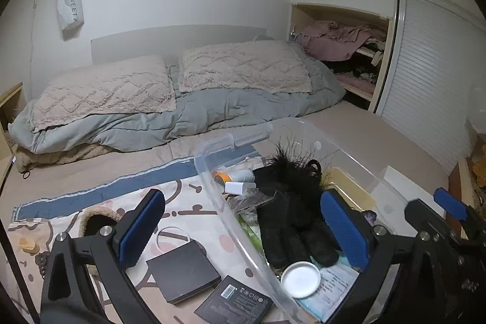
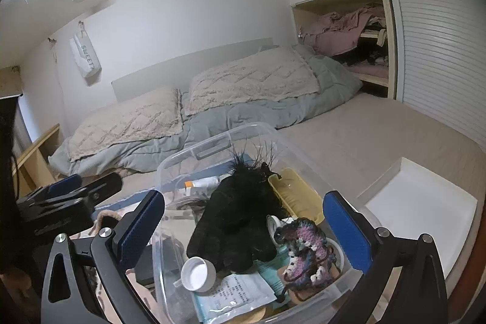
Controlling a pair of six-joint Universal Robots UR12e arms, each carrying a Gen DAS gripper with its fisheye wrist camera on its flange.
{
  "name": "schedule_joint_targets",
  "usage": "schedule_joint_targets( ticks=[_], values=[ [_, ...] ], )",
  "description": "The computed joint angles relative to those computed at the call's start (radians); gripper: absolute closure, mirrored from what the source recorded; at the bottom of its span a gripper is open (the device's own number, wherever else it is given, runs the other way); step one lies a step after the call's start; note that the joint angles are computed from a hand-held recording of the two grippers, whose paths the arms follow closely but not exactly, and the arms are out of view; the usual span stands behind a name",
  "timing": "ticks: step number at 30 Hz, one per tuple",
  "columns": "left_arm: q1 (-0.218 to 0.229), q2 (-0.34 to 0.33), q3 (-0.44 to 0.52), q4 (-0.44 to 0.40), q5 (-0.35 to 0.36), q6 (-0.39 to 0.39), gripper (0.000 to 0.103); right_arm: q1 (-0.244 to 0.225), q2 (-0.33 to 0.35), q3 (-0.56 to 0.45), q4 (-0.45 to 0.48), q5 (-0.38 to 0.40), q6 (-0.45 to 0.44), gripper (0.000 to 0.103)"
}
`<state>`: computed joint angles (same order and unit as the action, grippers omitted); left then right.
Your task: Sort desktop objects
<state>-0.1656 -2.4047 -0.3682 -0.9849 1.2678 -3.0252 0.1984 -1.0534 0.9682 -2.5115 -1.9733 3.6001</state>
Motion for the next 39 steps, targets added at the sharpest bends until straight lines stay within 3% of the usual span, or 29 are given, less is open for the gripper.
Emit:
schedule_joint_targets(
  ticks=[14, 29, 39],
  values=[
    [0.032, 0.204, -0.36, 0.253, 0.016, 0.035, 0.0, 0.04, -0.033, 0.038, -0.049, -0.044, -0.021, 0.0],
    [0.07, 0.339, -0.575, 0.35, 0.01, 0.042, 0.0, 0.101, -0.069, 0.089, -0.114, -0.081, -0.126, 0.0],
    [0.089, 0.435, -0.723, 0.461, -0.011, 0.052, 0.0, 0.128, -0.101, 0.147, -0.159, -0.092, -0.159, 0.0]
  ],
)
